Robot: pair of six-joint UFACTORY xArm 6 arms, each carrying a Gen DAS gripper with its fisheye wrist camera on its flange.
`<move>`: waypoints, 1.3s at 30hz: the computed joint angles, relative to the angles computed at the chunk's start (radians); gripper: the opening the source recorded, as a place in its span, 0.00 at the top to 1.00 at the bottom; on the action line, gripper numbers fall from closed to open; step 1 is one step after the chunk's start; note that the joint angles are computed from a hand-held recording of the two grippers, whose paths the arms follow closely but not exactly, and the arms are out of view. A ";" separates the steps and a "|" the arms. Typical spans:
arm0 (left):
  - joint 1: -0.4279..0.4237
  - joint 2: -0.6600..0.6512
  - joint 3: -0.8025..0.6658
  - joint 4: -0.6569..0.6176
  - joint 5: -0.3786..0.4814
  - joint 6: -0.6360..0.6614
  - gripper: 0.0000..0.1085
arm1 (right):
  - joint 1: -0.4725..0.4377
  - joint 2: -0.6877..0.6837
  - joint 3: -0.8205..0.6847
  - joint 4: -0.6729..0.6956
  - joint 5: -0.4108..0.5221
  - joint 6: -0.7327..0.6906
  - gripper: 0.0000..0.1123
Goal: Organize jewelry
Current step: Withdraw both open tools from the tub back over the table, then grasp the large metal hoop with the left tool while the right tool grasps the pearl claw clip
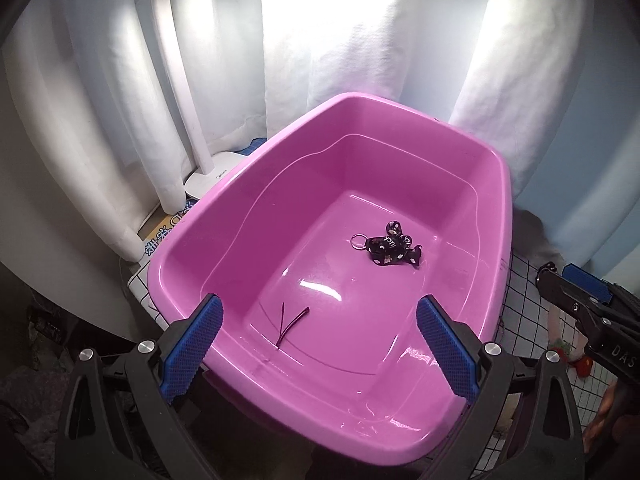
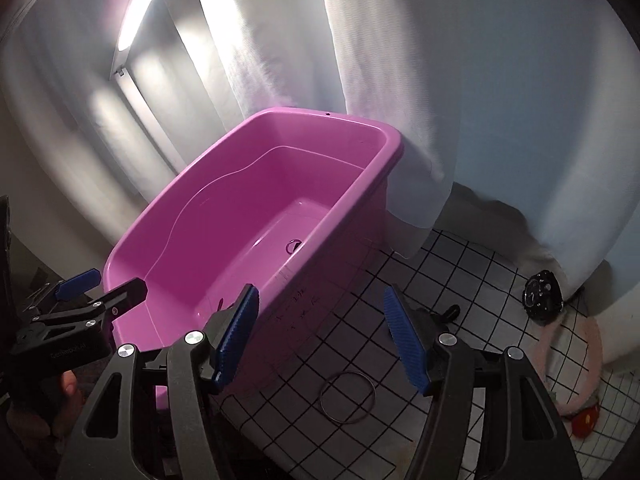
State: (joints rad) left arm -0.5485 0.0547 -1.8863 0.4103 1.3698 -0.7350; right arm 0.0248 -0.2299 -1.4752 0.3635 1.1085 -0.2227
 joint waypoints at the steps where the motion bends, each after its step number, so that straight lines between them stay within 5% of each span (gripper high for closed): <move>1: -0.011 -0.004 0.006 -0.004 -0.011 0.010 0.12 | -0.010 -0.037 0.047 -0.010 -0.011 0.011 0.44; 9: -0.106 -0.020 0.052 -0.102 -0.143 0.144 0.12 | -0.173 -0.322 0.349 -0.037 -0.026 0.091 0.44; 18: -0.214 0.035 0.038 -0.177 -0.178 0.215 0.12 | -0.490 -0.536 0.509 -0.020 0.086 0.029 0.43; 30: -0.322 0.071 0.105 -0.100 -0.102 -0.102 0.12 | -0.952 -0.513 0.554 0.165 0.259 -0.375 0.43; 39: -0.410 0.053 0.173 0.024 -0.013 -0.369 0.12 | -1.050 -0.412 0.561 0.240 0.294 -0.599 0.43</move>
